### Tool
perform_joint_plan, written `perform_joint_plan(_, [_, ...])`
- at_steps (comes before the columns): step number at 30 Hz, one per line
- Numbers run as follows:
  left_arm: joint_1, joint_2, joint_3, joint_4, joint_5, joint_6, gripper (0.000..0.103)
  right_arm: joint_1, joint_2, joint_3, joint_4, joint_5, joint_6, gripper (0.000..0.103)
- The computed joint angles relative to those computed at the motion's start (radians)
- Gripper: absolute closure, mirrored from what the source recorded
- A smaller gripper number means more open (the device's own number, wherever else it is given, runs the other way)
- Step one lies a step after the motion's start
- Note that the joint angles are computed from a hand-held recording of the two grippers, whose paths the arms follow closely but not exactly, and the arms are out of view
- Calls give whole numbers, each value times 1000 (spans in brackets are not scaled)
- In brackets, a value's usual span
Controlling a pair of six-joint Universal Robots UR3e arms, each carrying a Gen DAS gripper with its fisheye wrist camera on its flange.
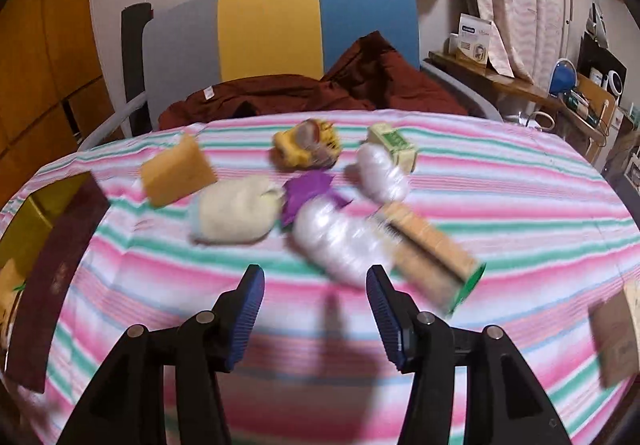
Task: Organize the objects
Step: 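Grasp the plastic-wrapped white bundle with the right tool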
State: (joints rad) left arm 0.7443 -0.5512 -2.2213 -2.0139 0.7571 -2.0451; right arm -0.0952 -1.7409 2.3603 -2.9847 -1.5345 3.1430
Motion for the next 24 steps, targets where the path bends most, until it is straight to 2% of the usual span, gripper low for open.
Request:
perform_joint_plan(5, [-145,-35,-52,201,25,-161,0,-8,119,-85,-24,-12,-92,49])
perform_joint_plan(11, [-219,-42,-78,300,56,-224,0,-25,249,-129,-59,28,-157,50])
perform_joint_plan(12, [-217,-40,-78,297,60,-221,0,-29,258,-124,-66,39,-163,51])
perform_joint_plan(16, [-289,-104,-100,442,89,-320,0,-16,267,-103,-105,29,-167,63])
perform_joint_plan(21, [-426,-247,-122,751,152,-516,0,-27,219,-38,-145,61,-139,65])
perform_joint_plan(24, [-513,-347,-114,950,229,-651,0,-44,164,18,-155,86,-88,65])
